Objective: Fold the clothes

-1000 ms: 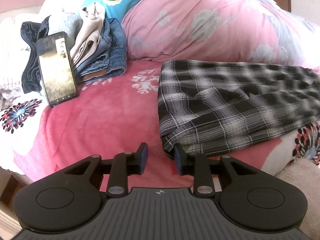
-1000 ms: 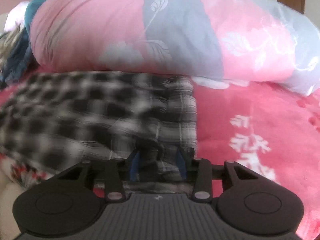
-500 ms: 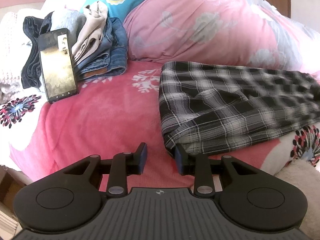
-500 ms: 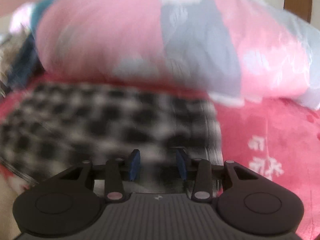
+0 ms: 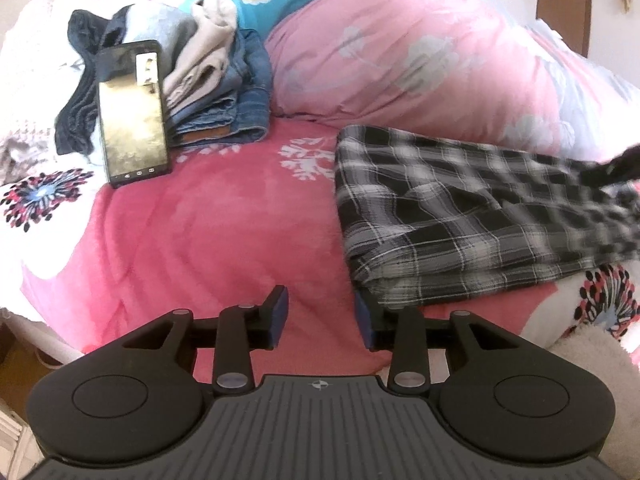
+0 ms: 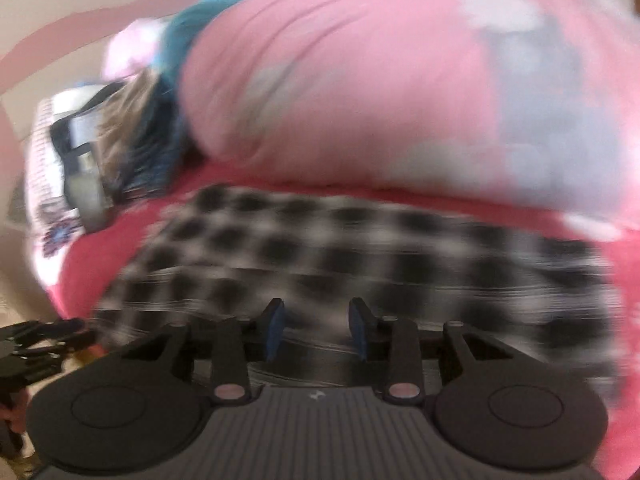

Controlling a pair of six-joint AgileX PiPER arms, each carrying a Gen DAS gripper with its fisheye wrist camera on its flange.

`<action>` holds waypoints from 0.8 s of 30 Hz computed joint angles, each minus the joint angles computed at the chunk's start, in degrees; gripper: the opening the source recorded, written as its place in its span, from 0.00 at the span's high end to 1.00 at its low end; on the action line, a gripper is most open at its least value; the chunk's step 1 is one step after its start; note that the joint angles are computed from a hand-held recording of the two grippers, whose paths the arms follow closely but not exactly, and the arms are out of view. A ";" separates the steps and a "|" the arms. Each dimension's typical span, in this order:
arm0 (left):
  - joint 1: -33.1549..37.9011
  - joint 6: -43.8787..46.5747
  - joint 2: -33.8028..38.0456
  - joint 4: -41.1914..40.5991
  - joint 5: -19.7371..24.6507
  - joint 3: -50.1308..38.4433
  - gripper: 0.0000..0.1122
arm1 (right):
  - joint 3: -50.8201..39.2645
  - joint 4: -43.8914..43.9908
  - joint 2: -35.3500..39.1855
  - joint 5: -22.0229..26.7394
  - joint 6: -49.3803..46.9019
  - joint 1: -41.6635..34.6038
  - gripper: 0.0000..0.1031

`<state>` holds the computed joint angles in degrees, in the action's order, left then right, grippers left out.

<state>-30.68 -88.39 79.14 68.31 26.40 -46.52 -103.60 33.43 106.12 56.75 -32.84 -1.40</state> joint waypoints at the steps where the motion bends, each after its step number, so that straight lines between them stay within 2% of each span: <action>1: 0.25 -0.43 -0.61 0.04 -0.26 0.48 0.68 | 0.66 -1.07 0.30 -0.04 0.68 1.00 0.63; 5: 2.33 -3.07 -3.15 0.59 -2.60 2.43 0.68 | 4.65 -6.02 -0.08 -0.05 3.41 3.42 0.63; 10: 6.85 -12.67 -4.89 7.66 -9.38 4.06 0.68 | 7.34 -3.75 -4.51 1.41 2.63 1.83 0.63; 15: 8.62 -8.33 -2.20 6.18 -14.24 1.20 0.68 | 5.28 3.03 -4.22 0.33 -0.72 4.71 0.62; 18: 8.86 -7.14 -0.15 5.70 -15.99 -0.21 0.68 | 2.82 4.78 -1.56 0.26 -1.69 7.45 0.61; 22: 8.39 1.00 2.27 -0.43 -15.55 -1.90 0.68 | -2.23 1.21 4.05 3.47 2.95 10.51 0.61; 24: 8.34 0.30 2.22 0.32 -15.86 -1.42 0.70 | 0.23 0.54 2.79 3.36 2.40 10.83 0.61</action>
